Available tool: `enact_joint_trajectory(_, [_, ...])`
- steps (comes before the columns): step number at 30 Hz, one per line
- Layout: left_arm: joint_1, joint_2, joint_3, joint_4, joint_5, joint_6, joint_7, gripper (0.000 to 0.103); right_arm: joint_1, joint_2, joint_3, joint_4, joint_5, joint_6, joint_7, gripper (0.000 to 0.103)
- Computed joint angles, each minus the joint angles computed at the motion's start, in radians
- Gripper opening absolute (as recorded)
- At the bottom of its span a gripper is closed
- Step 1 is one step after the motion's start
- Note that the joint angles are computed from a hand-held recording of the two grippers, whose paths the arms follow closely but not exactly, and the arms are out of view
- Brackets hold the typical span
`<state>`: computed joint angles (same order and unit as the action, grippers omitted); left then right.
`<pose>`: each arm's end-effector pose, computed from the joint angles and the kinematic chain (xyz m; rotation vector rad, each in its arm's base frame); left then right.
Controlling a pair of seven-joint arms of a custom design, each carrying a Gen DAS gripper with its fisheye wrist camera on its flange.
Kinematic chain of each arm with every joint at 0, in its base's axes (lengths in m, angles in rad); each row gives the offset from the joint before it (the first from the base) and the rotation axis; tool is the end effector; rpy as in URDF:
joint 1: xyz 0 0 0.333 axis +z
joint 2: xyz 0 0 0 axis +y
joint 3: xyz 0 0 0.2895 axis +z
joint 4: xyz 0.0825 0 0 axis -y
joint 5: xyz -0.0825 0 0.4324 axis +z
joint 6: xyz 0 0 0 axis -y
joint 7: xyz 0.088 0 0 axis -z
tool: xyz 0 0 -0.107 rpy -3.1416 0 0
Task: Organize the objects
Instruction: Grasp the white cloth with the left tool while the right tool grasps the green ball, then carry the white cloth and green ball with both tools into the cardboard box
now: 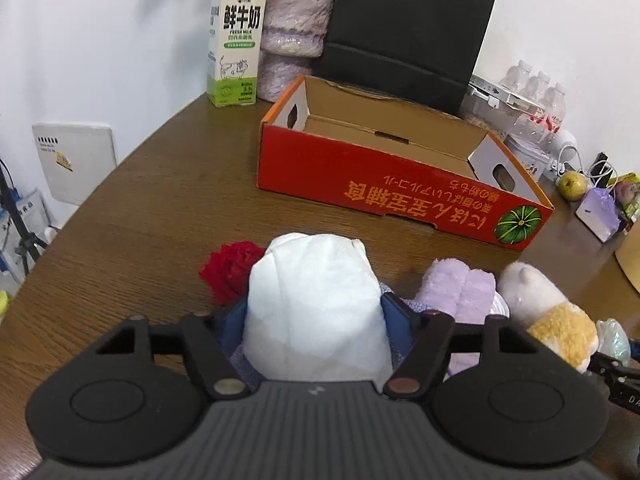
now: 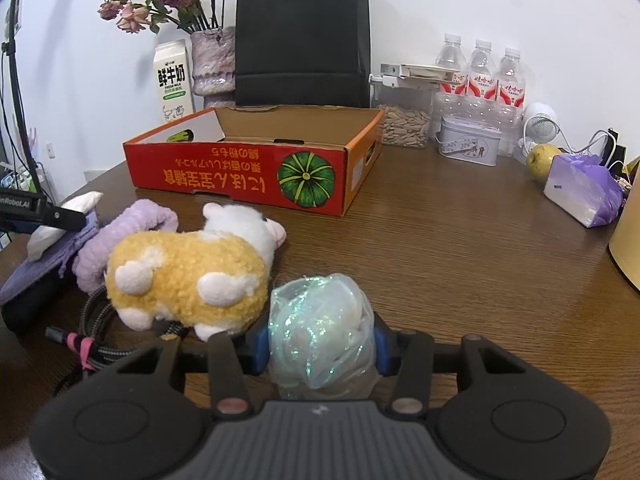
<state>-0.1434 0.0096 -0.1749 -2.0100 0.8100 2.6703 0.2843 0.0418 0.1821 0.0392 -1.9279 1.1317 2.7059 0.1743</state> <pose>0.6025 -0.2210 0.4684 -2.0156 1.4006 -0.8028 0.6700 0.0221 0.3952 -1.9975 1.1092 -0.5044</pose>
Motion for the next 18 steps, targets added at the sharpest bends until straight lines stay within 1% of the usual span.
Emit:
enact_joint_trajectory(3, [-0.003, -0.013, -0.004, -0.007, 0.034, -0.01, -0.014, 0.068, 0.002, -0.01, 0.001, -0.009, 0.009, 0.008, -0.004, 0.047])
enact_joint_trajectory(12, [0.007, -0.075, -0.013, -0.065, 0.056, 0.012, -0.047, 0.067, 0.009, -0.055, -0.006, -0.048, 0.062, 0.02, -0.047, 0.047])
enact_joint_trajectory(18, [0.013, -0.12, -0.028, -0.1, 0.086, 0.03, -0.061, 0.068, 0.021, -0.103, -0.017, -0.085, 0.12, 0.03, -0.102, 0.047])
